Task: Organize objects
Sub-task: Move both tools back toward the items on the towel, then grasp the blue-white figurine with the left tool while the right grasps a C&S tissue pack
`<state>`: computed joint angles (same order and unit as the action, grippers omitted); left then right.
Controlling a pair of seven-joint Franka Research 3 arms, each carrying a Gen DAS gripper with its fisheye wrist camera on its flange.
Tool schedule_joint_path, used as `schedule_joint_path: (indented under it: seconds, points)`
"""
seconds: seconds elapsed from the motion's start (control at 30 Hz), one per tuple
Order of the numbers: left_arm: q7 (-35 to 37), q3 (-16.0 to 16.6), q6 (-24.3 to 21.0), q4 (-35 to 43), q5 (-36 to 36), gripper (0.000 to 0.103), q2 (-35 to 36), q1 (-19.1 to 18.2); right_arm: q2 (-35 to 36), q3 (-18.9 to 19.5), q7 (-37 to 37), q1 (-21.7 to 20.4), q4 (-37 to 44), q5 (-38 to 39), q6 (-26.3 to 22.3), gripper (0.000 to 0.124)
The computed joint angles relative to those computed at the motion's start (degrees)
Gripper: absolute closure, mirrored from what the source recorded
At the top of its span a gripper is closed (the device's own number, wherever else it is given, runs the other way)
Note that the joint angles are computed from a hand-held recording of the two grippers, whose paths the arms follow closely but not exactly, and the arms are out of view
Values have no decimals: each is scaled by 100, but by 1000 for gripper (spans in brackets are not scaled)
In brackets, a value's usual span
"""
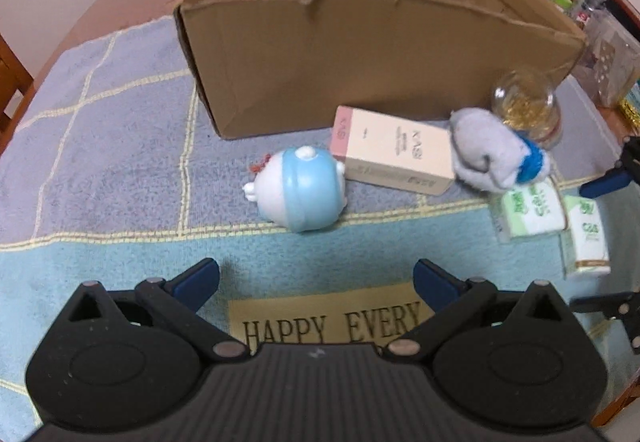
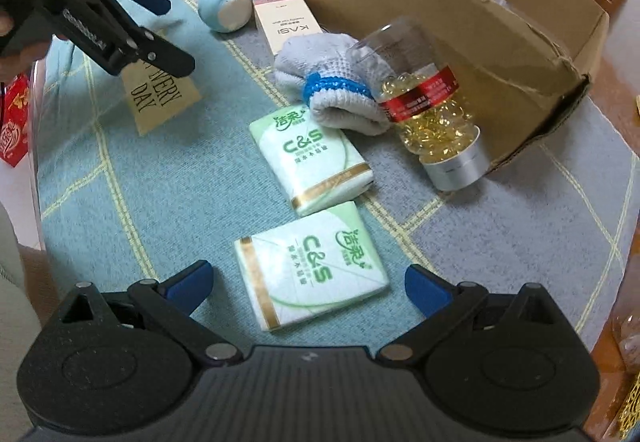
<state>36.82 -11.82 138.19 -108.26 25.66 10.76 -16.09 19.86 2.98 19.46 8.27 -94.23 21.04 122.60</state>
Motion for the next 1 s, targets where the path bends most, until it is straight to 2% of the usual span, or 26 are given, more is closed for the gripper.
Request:
schedule_joint_path:
  seconds: [0.07,0.17,0.27,0.53,0.63,0.7,0.8,1.0]
  points:
    - [69,-6,76,-26,-181,1,42,56,-24,4,-14,-15,-55,46,60,21]
    - [-97,58,54,8,223,0,109,-39,-61,1,-5,-30,-135,95,135,21]
    - [-321,111,279,-59,511,1,125,-72,-71,-1,10,-36,-162,116,167,21]
    - [-643,196,382,158,891,2,342,-121,-3,24,-232,-83,-56,158,56,21]
    - [-801,231,395,239,1056,14,388,-169,55,26,-374,-108,68,144,-78,21]
    - [-846,238,402,290,1130,32,403,-186,118,26,-419,-104,161,126,-137,21]
    - [-859,232,356,370,1137,47,430,-193,158,28,-470,-103,219,119,-178,21]
    - [-734,228,390,349,1060,48,402,-126,200,31,-535,-88,288,91,-235,21]
